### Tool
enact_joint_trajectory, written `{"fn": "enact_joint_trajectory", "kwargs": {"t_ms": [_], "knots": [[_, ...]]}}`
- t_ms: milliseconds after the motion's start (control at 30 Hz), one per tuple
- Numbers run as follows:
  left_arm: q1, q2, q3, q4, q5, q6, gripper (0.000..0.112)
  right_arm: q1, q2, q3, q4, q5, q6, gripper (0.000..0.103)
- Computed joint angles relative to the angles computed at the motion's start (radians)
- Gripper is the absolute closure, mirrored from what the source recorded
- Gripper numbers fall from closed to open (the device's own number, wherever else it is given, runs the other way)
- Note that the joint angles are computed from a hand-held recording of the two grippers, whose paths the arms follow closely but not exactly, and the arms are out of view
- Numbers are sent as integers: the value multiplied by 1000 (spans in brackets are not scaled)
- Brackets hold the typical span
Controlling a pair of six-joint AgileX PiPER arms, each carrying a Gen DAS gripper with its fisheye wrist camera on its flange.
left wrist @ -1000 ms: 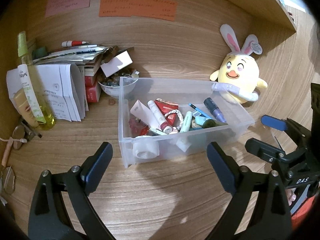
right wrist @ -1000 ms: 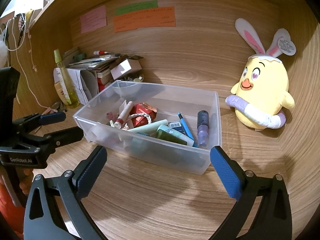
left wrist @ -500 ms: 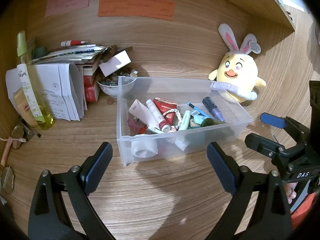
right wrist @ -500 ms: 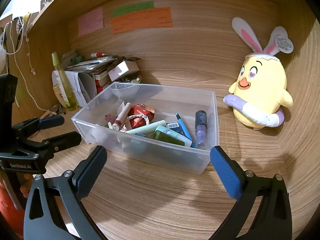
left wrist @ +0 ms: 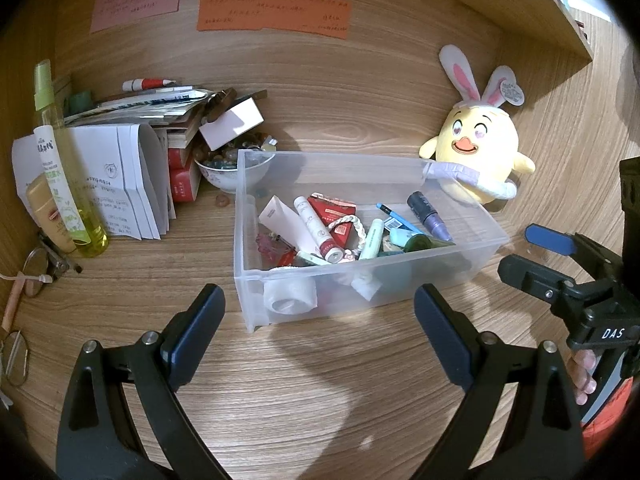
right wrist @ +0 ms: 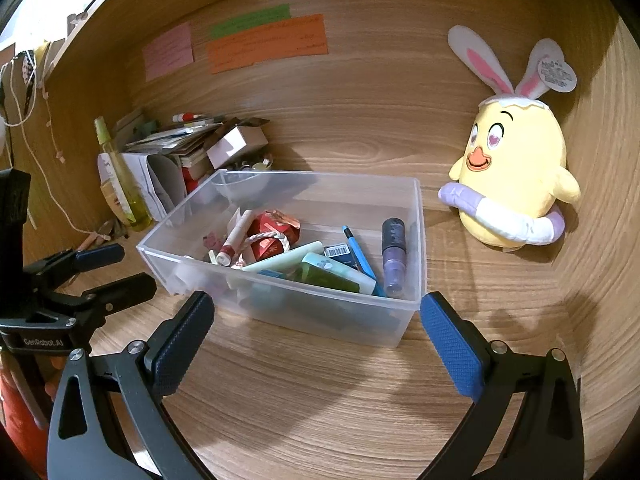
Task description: Organize objects
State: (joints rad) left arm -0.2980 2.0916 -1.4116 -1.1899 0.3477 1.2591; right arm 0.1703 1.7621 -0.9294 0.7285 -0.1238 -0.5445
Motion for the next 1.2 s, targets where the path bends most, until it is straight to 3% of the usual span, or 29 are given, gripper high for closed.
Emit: {"fn": "enact_joint_trajectory", "kwargs": {"t_ms": [700,1200], "knots": [[2,2,-4,-6,14,9,12,15,-5,3,109,-8,-101,0],[7,2,-10,13,42,-14,11,11,-6,3,27,4,-23,0]]}}
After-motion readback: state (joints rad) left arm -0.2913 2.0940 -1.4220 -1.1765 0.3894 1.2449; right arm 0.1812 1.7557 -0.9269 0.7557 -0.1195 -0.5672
